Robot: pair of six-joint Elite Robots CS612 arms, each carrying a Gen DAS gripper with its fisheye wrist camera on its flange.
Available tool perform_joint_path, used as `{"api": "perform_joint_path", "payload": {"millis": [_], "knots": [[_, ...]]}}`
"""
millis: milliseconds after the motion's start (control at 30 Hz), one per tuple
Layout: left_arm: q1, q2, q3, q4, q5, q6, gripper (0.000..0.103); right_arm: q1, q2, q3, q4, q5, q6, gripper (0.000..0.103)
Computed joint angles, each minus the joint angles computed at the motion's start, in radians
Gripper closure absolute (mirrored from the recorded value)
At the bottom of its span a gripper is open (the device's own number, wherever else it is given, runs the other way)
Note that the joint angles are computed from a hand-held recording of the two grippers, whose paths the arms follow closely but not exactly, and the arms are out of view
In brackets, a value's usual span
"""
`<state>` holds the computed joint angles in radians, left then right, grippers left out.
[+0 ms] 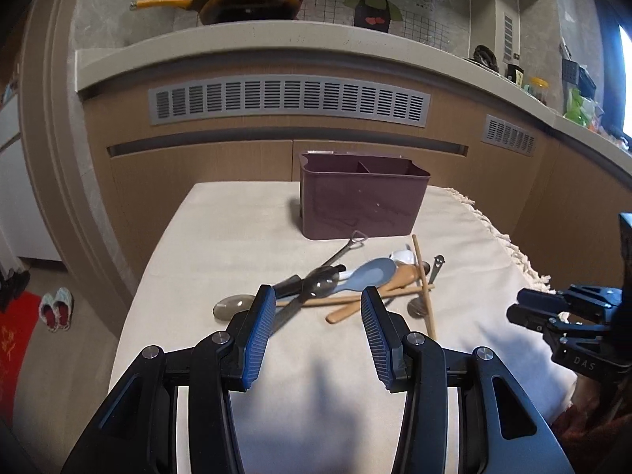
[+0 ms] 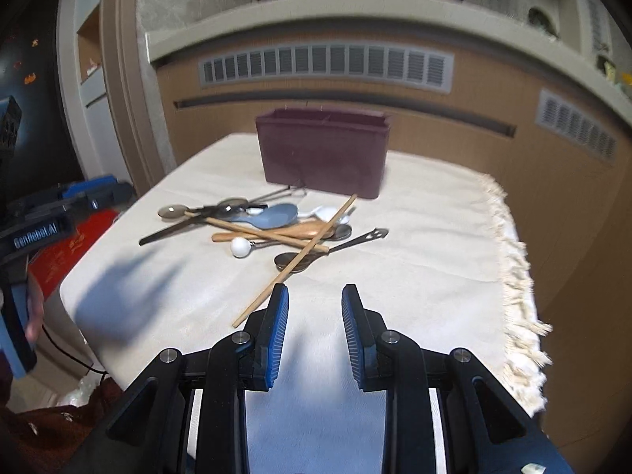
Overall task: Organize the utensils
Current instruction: 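Grasp the silver spoon with the left gripper while the right gripper grasps a wooden chopstick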
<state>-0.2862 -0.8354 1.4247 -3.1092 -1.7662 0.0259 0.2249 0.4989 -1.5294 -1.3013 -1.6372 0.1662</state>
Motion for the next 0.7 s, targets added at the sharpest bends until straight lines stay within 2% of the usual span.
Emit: {"api": "perform_joint_path", "payload": {"millis": [133, 200, 267, 367, 400, 500, 533, 567, 633, 700], "knots": [[0.012, 0.034, -0.069, 0.078, 0.009, -0.004, 0.057, -0.014, -0.02, 0.063, -0.002, 0.103, -0.034, 0.077], [0.018, 0.051, -0.096, 0.107, 0.003, -0.015, 0.057, -0.011, -0.037, 0.109, -0.008, 0.121, -0.097, 0.078], [0.02, 0.067, -0.125, 0.154, -0.001, 0.0, 0.057, -0.007, -0.051, 0.144, -0.021, 0.094, -0.144, 0.079], [0.021, 0.093, -0.175, 0.224, -0.047, 0.051, 0.057, -0.013, -0.07, 0.19, -0.035, 0.046, -0.126, 0.079], [0.022, 0.106, -0.204, 0.272, -0.08, 0.078, 0.057, -0.016, -0.075, 0.202, -0.037, 0.026, -0.11, 0.079], [0.034, 0.159, -0.327, 0.499, -0.233, 0.157, 0.058, -0.018, -0.078, 0.218, -0.029, -0.052, -0.078, 0.079], [0.032, 0.175, -0.365, 0.568, -0.247, 0.187, 0.058, -0.021, -0.078, 0.218, -0.024, -0.055, -0.072, 0.079], [0.026, 0.188, -0.395, 0.617, -0.22, 0.221, 0.058, -0.026, -0.076, 0.217, -0.018, -0.046, -0.066, 0.079], [0.008, 0.194, -0.409, 0.627, -0.12, 0.278, 0.058, -0.032, -0.071, 0.211, -0.005, -0.032, -0.05, 0.079], [-0.004, 0.206, -0.434, 0.666, -0.063, 0.328, 0.058, -0.033, -0.071, 0.21, 0.011, -0.045, -0.037, 0.079]]}}
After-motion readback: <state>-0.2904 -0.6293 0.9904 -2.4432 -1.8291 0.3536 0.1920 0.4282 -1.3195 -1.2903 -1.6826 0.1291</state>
